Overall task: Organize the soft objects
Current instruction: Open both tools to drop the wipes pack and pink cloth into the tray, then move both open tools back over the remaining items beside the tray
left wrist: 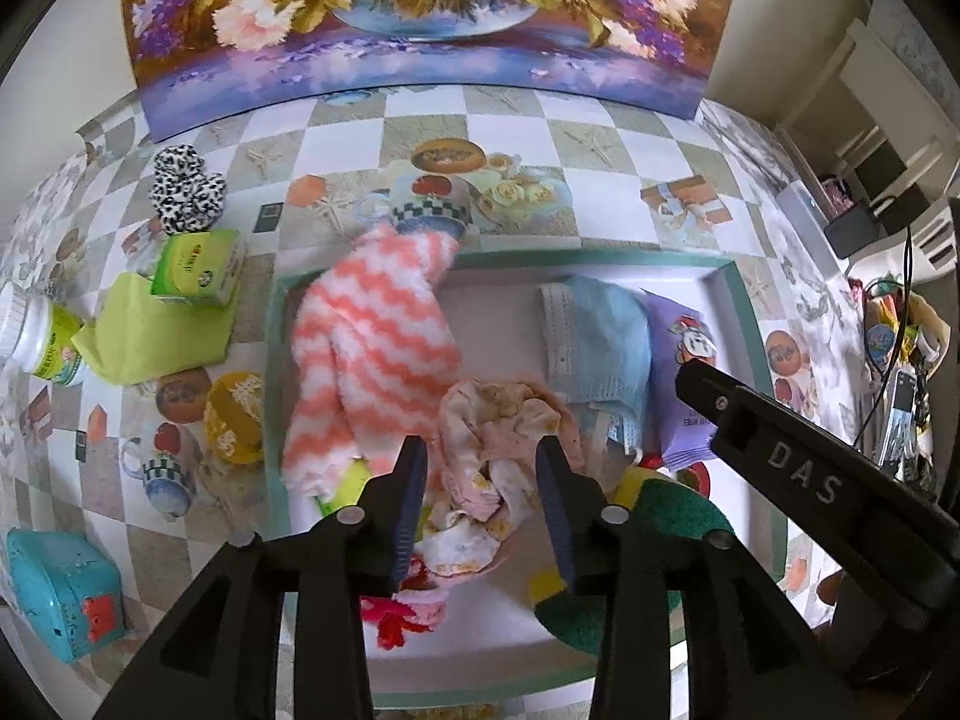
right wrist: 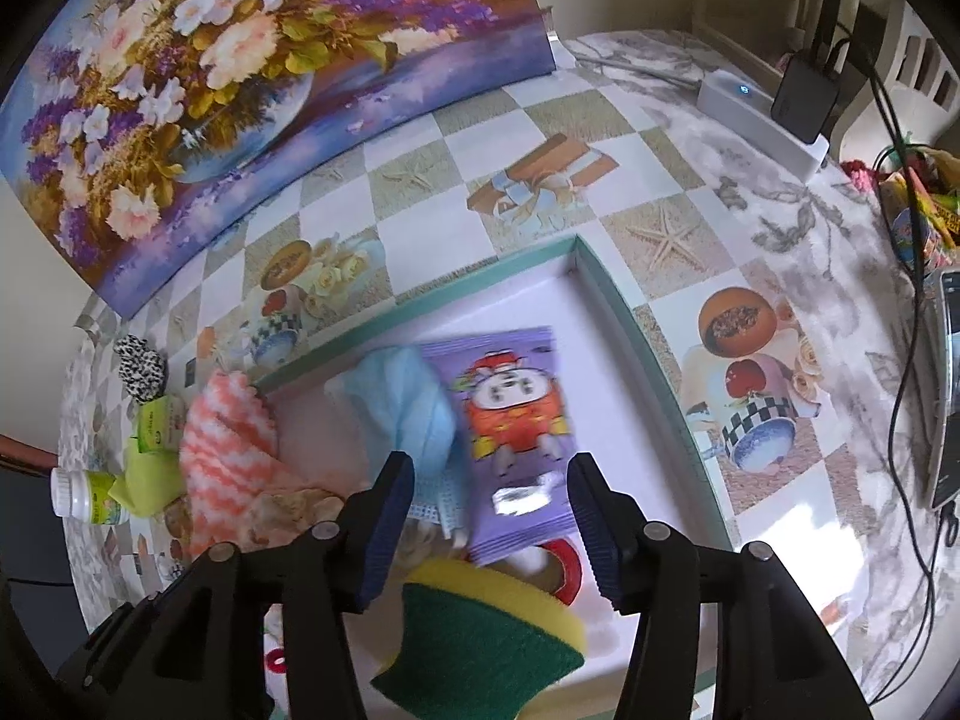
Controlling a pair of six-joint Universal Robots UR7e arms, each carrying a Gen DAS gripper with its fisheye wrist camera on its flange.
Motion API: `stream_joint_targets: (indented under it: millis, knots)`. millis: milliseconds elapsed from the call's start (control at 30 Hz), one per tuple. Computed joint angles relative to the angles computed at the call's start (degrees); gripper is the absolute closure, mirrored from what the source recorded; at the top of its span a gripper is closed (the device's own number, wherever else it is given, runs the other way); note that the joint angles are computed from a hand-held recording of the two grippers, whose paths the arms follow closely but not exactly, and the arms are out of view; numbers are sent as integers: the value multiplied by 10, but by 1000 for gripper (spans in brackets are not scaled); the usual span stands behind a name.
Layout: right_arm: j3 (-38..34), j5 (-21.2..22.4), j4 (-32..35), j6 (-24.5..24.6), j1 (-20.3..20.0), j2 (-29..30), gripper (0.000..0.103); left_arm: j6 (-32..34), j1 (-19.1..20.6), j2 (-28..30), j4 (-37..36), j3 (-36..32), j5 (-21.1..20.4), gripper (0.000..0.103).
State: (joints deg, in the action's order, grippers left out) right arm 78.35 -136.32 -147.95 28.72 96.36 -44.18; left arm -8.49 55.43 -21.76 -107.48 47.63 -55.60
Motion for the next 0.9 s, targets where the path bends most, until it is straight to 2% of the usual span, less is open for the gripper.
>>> stream_joint_targets:
  millis: [333, 400, 467, 500, 600, 633, 900]
  knots:
    - [-22, 1, 8, -20, 13, 13, 45, -45, 8, -11, 8, -22, 27, 56]
    - [-26, -2, 17, -22, 14, 17, 41, -57, 10, -8, 19, -30, 37, 48]
    - [-31, -3, 25, -23, 15, 22, 33, -74, 14, -3, 37, -43, 49, 44]
    - [-33, -3, 27, -23, 14, 23, 32, -81, 16, -1, 42, -47, 51, 43]
    - [-40, -3, 37, -27, 14, 29, 29, -104, 25, 4, 57, -61, 56, 26]
    - [-42, -6, 39, -29, 15, 31, 27, -112, 27, 4, 57, -62, 63, 24]
    - [-48, -10, 39, -36, 17, 36, 26, -148, 45, 5, 76, -86, 67, 24]
